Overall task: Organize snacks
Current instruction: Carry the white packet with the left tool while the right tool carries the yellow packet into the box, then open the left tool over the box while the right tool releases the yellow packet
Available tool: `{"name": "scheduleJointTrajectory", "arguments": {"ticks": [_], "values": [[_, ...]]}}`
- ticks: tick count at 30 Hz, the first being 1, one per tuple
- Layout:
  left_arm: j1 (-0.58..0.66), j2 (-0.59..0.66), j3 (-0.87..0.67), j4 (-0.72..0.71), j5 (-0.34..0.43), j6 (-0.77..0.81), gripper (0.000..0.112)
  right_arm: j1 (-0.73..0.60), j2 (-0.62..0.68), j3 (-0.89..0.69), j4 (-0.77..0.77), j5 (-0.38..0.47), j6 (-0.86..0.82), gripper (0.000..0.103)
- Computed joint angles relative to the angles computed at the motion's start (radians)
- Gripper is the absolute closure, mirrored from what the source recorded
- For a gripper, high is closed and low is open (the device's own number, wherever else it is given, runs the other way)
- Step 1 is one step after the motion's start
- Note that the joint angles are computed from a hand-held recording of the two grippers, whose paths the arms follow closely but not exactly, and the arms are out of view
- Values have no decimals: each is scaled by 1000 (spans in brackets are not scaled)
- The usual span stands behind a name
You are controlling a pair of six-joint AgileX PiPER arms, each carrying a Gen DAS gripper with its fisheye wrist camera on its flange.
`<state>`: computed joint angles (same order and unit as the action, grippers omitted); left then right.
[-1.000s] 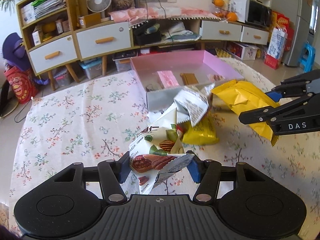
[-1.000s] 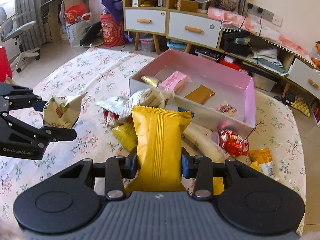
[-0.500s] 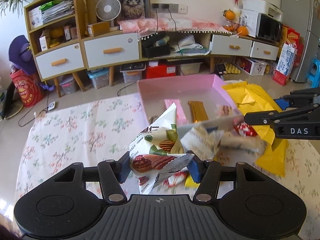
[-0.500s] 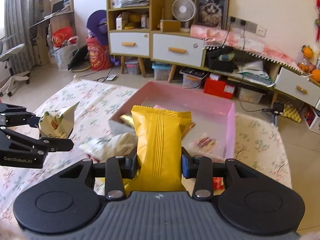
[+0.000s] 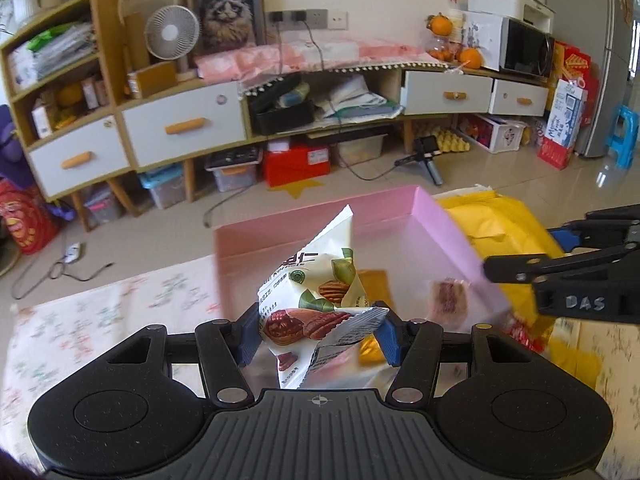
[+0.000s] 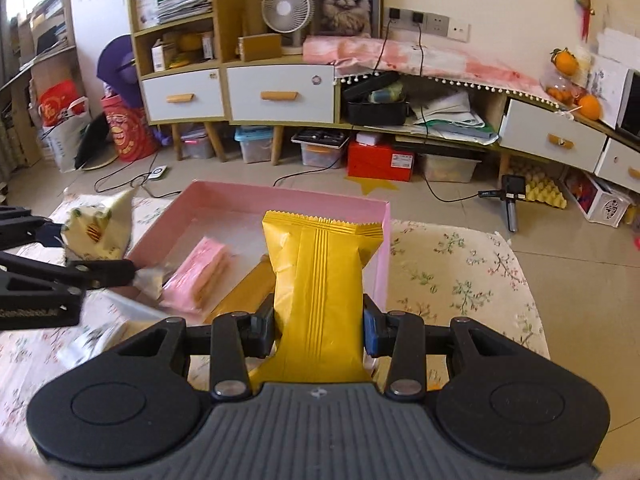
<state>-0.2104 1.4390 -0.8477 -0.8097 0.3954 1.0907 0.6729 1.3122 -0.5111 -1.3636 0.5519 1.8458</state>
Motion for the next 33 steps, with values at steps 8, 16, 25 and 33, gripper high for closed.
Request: {"name": "scheduleJointTrajectory", "arguments": {"ticks": [8,16,25,33], "values": [[-119,161,-78,72,-86,-70,56,-139,102,-53,-188,-131,130,66],[-161,261,-121,193,-138,-172,56,-208,196,-113,-253,-202,157,66],[-173,291,-185,378,-141,-368,54,-210,240,-142,-245,-196,150,65],[-157,236,-159,254,-119,-231,28,-190,184,-127,-276,-159,205,39]]}}
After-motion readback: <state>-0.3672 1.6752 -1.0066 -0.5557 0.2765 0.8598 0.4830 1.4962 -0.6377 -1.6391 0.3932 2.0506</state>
